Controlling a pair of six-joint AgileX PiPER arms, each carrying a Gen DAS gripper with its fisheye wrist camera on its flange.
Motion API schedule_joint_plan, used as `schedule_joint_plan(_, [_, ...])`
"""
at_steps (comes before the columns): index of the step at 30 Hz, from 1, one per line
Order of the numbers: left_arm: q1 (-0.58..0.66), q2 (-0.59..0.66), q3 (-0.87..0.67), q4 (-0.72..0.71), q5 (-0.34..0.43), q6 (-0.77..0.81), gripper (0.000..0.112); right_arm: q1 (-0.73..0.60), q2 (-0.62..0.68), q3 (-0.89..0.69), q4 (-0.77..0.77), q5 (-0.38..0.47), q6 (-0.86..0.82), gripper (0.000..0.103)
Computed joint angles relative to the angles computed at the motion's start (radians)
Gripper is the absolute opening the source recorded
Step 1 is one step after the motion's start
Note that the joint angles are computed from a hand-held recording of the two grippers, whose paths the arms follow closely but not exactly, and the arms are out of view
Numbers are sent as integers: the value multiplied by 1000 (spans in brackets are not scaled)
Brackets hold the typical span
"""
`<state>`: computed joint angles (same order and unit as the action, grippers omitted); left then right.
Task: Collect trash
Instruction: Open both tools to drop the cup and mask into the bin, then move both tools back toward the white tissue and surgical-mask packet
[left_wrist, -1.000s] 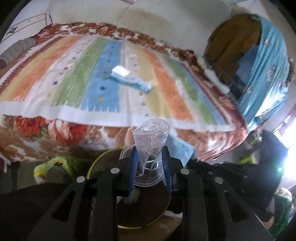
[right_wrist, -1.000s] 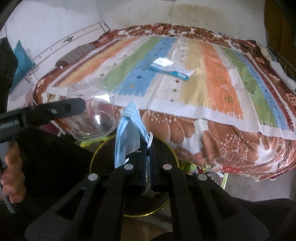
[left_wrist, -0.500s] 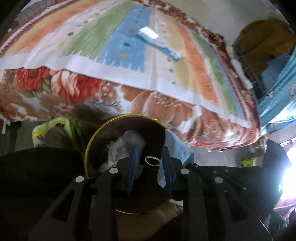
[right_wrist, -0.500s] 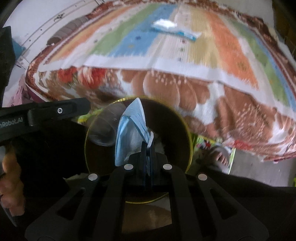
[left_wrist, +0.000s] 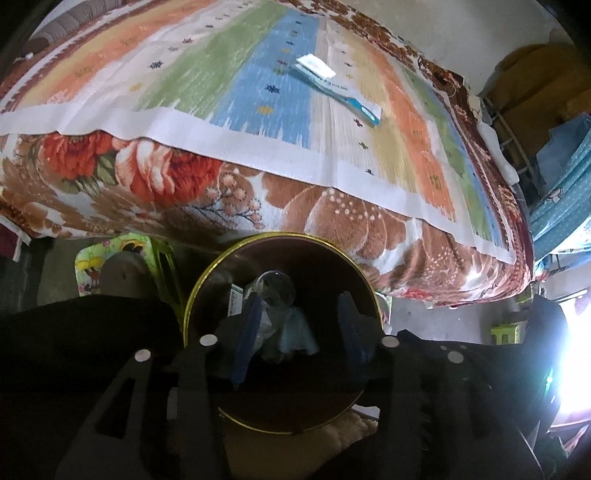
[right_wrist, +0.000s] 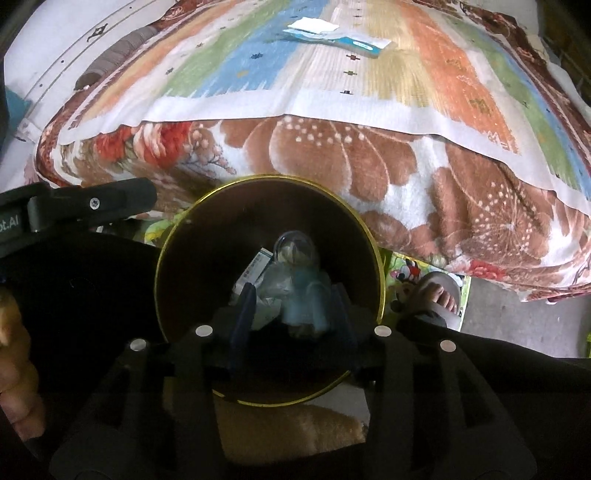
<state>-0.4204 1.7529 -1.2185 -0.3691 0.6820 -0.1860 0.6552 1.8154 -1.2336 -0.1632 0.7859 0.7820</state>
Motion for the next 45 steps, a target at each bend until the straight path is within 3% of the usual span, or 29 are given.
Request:
schedule_joint_plan(8, [1, -24, -9, 79, -21, -75, 72, -5, -32, 8, -21, -18, 13, 58])
schedule_joint_plan(13, [-8, -41, -47, 190, -31, -146, 85, 17, -59, -2, -111, -8, 60, 72])
schedule_joint_plan(18, [-15, -6, -138, 267, 9, -159, 97, 0, -74, -21, -117, -13, 27, 75])
schedule_joint_plan(24, [5, 23, -232, 256, 34, -113, 97, -23, -90, -69, -183, 1, 16, 94])
schedule_joint_plan(30, [26, 100, -392, 313, 85, -127, 97, -110, -68, -140, -94, -13, -94, 94])
schedule_joint_plan(36, [46, 233, -614, 329, 165, -117, 97, -127, 14, -280, -160, 43, -123, 94])
schedule_joint_plan(42, [63, 343, -788, 273, 216, -70, 97, -162, 87, -392, -167, 73, -148, 94])
schedule_joint_plan(45, [71, 429, -919, 254, 283, -51, 97, -204, 107, -418, -103, 70, -163, 94])
